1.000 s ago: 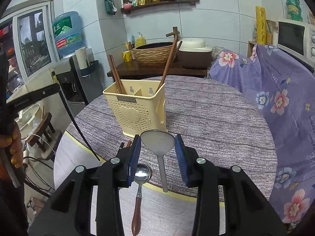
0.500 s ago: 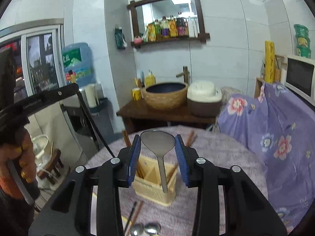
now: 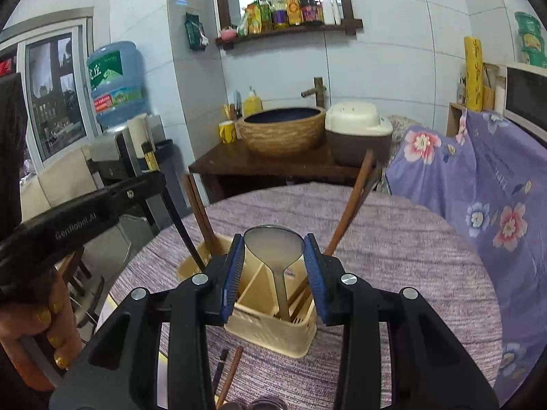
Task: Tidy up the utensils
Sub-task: 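Carry the spoon and chopstick up and lower them into the cream holder, then open both tools to release the spoon and chopstick in the holder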
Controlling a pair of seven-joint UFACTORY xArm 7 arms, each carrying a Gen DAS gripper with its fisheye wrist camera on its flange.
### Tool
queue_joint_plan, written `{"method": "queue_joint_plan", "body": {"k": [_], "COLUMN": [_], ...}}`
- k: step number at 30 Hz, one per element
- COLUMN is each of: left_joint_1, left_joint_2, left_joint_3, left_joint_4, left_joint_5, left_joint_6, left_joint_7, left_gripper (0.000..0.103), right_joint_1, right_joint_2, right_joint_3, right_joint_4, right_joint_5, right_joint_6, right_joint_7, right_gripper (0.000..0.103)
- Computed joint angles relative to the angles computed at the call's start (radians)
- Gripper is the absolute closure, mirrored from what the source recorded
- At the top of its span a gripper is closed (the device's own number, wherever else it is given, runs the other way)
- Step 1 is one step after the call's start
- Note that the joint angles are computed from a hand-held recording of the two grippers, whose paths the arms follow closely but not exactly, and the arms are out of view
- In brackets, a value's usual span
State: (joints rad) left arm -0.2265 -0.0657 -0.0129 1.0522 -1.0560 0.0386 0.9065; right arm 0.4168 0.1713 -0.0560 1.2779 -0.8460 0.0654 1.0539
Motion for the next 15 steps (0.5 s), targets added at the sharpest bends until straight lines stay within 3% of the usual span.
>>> {"method": "queue_joint_plan", "body": {"k": [4,8,11,15], "left_joint_1": [0.009,0.011,0.026,0.022], "left_joint_2": [0.027,0.034,0.025,0.026], "left_joint_3": [-0.005,-0.027,-0.035,-0.031], "left_joint_4": [-0.015,-0.006,-0.021,-0.022], "left_joint_5": [-0.024,-0.169,-0.069,-0.055], "left_joint_6": [0.008,-0.04,-0.028,-0.031], "left_joint_7": [0.023,0.169,0.086,0.078], "left_gripper": [0.095,0.095,0.095,0.094], "right_joint_1": [0.032,0.039,0.053,0.042], "right_joint_2": [0.028,0.041,0.052,0.054], "right_joint_3": [-0.033,-0.042,-0.061,-0.053], "right_joint_4": [0.002,-0.003,0.006,0.01], "right_joint_5": [-0.09,-0.144,-0.208,-0.26], "right_joint_6": [0.014,0.017,0.02,0.027], "right_joint_7": [0.079,0.138,0.202,0.259], "right_gripper": [0.066,0.066,0.066,0.066]}}
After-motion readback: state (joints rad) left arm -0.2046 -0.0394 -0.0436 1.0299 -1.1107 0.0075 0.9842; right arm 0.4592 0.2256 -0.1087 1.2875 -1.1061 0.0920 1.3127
